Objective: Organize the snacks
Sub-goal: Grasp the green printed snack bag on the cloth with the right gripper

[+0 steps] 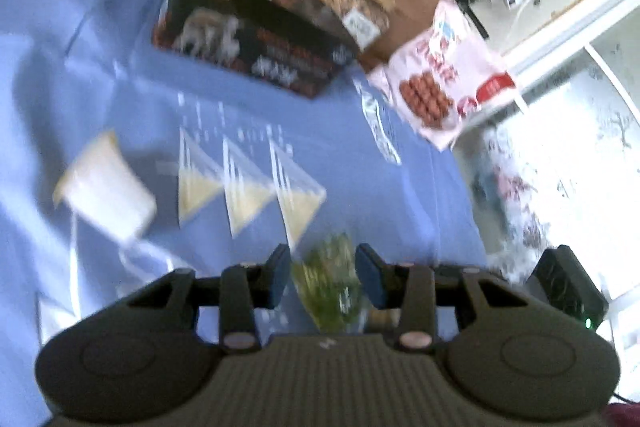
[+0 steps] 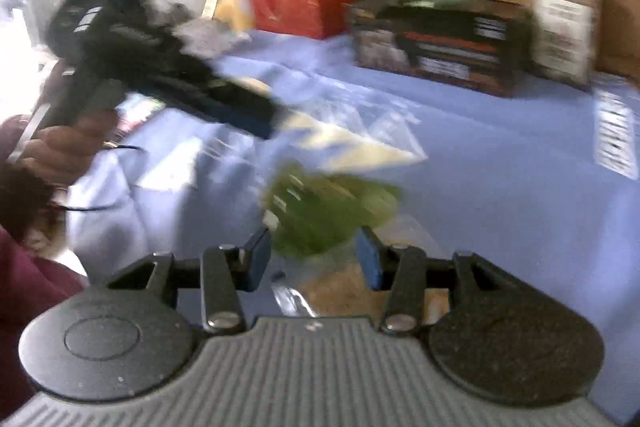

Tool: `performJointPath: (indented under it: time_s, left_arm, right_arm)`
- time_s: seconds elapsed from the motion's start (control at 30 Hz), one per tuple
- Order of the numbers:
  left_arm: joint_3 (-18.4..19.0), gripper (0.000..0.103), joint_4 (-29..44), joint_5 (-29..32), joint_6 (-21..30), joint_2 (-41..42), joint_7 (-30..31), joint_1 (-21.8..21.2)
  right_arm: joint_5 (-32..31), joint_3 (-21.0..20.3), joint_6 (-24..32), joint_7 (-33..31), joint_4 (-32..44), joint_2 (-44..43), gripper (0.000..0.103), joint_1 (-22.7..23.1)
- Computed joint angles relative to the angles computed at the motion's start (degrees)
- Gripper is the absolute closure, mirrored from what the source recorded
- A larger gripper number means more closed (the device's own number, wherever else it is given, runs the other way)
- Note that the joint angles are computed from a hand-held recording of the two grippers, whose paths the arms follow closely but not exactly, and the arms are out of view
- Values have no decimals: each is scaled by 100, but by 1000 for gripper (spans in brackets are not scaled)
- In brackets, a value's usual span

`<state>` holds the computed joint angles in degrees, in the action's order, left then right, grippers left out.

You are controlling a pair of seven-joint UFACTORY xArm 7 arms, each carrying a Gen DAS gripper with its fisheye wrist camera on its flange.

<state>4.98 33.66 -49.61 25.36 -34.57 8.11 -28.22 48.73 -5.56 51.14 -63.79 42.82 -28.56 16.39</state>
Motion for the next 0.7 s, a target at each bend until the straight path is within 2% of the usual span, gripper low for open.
performJointPath:
  time_s: [0.07, 0.1, 0.13, 0.17, 0.2, 0.27, 0.3, 0.4, 0.43, 0.5, 0.53, 0.63, 0.7]
  left_arm:
    - [-25, 65, -36, -36, 40, 18, -58, -37]
    - [-73, 63, -73, -31, 44, 24, -125, -29]
    - [-132, 58, -97, 4, 33, 26, -220, 7]
    - [-186, 56, -126, 39, 2, 21, -310, 34]
    - [-196, 56, -167, 74, 6, -27, -358, 45]
    - [-131, 56, -204, -6, -24, -37, -366, -46]
    - [-83, 56, -206, -110, -50, -4, -344, -127]
    - [5, 56, -199, -545, -207, 139, -170, -383]
    - [6, 61, -171, -654, -242, 192, -112, -431]
    - [-42, 72, -62, -828, -316, 393, -28, -487]
    - [-73, 84, 3, -867, -323, 505, 9, -480]
    - [-79, 86, 183, -1126, -398, 772, 262, -434]
    - [-10, 86, 275, -1457, -443, 869, 518, -370]
  right_arm:
    - [-86, 168, -774, 82, -296, -229, 54, -163]
    - [-308, 204, -1133, 314, -383, -264, 54, -166]
    - [-472, 438, -1502, 580, -444, -246, 52, -366]
    - [-449, 431, -1633, 725, -446, -232, 52, -384]
    - [-358, 185, -1523, 824, -407, -240, 52, -210]
    - [236, -435, -692, 768, -162, -153, 53, 142]
    - [430, -508, -449, 799, -52, -40, 53, 227]
    - [513, -256, -350, 754, 177, 335, 53, 160]
    - [478, -197, -269, 710, 301, 546, 52, 135]
    - [825, -226, 37, 473, 565, 938, 52, 143]
    - [942, -222, 213, 435, 619, 1014, 49, 106]
    - [1211, 16, 80, 196, 645, 1139, 38, 0]
    - [1515, 64, 137, 71, 649, 1233, 38, -111]
